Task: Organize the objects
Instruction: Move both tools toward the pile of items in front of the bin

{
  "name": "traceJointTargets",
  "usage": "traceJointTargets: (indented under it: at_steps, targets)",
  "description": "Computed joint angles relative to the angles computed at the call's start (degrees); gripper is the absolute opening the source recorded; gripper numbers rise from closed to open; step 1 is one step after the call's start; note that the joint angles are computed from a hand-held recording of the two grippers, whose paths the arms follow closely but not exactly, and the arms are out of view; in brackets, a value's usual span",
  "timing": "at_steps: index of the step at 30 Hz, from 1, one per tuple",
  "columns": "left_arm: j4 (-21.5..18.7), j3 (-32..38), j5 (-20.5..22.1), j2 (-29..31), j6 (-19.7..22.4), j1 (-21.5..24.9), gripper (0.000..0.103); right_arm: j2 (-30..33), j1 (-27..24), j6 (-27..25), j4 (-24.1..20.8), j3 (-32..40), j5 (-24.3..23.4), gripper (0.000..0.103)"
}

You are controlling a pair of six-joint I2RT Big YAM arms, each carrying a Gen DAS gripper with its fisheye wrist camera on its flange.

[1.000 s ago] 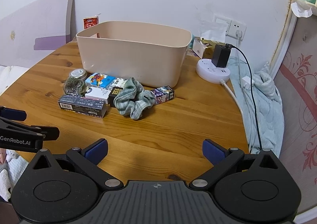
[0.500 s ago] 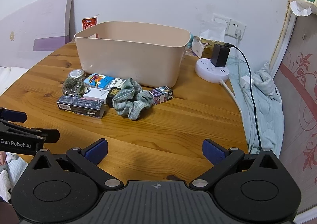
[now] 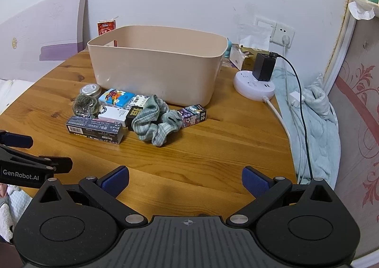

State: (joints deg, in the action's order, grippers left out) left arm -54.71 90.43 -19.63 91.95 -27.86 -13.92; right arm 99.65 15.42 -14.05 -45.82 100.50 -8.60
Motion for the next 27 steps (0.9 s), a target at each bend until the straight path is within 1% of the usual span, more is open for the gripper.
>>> traceJointTargets:
  at_steps: [6,12,17,22,27]
  targets:
    - [-0.67,1.21,0.13,1.12,0.19,0.30,0.093,1.11,-0.06,0.29,-0.87,1.43,-0.43,0.103]
    - [-0.66,2.39,-0.21,2.33,0.99,0.73,0.093,2.20,-0.41,1.03,-0.20,2.14,-1.00,0.103]
    - [0.65,3.52,-1.72,3.83,3.59,1.66,0.093,3.53,-0.52,0.60,1.35,3.32,-1.04,0.103]
    - [2.27,4.83,-0.61,5.22,6.64,3.01,0.093,5.88,-0.62,0.57,1.42,6.24,-1.55,0.103]
    - [3.02,6.62,1.29,7.04,9.80,3.98,0.093,8.65,-0.81,0.81,-0.19,9.81,-3.14,0.103]
